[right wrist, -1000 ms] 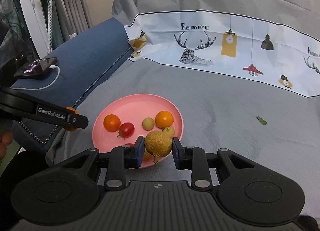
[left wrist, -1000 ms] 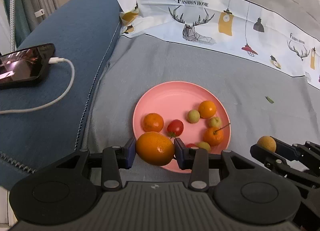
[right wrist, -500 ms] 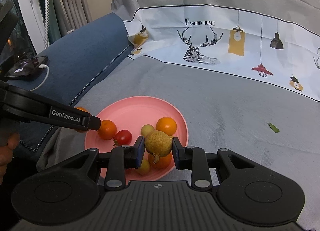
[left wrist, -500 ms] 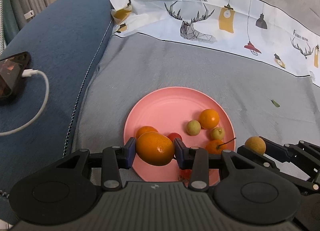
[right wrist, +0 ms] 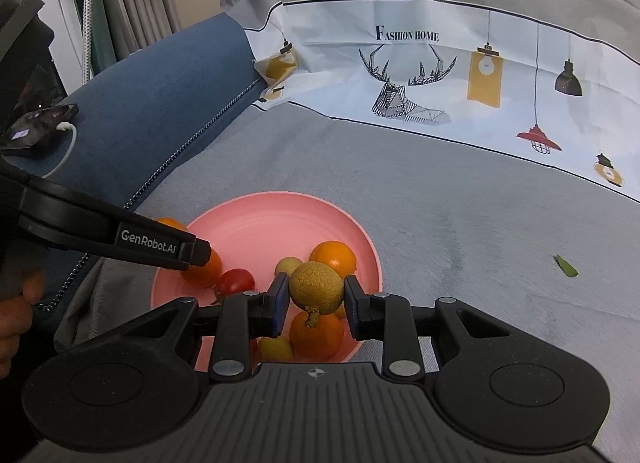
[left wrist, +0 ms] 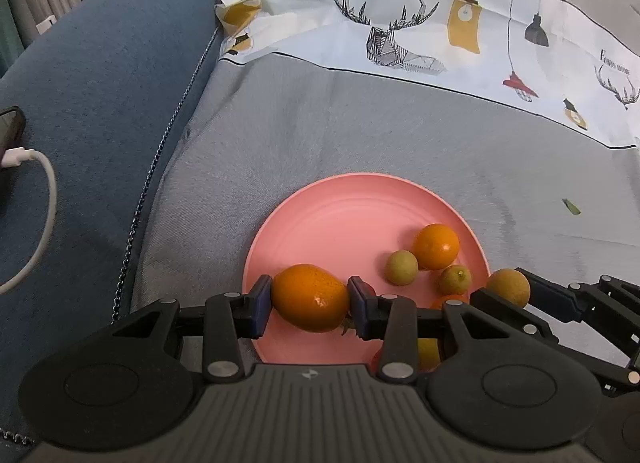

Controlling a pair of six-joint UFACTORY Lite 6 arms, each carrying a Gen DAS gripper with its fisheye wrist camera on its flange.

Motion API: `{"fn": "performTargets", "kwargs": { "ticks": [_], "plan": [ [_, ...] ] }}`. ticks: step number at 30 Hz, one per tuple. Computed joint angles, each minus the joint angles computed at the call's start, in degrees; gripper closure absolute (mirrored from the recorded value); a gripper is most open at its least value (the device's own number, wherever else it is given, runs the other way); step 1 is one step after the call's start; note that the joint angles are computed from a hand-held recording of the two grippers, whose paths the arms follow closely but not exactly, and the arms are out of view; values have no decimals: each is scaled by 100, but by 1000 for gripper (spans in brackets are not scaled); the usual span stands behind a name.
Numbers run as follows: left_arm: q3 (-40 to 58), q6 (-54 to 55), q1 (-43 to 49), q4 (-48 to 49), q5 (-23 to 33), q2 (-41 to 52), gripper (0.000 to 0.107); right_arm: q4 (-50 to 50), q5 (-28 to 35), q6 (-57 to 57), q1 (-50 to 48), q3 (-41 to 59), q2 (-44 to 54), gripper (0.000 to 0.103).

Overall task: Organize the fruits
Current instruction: 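Carry the yellow fruit and orange mandarin over the pink plate, then open both tools to drop the fruits onto the pink plate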

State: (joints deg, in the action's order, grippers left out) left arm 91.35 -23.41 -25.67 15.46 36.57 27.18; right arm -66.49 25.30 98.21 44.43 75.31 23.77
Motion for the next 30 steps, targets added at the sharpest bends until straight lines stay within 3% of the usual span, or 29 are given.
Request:
{"fn": "performTargets", "kwargs": {
  "ticks": [30],
  "plan": [
    [681, 254, 91, -159, 50, 746, 62, 119, -358, -339, -329, 504, 629, 73]
  ]
}}
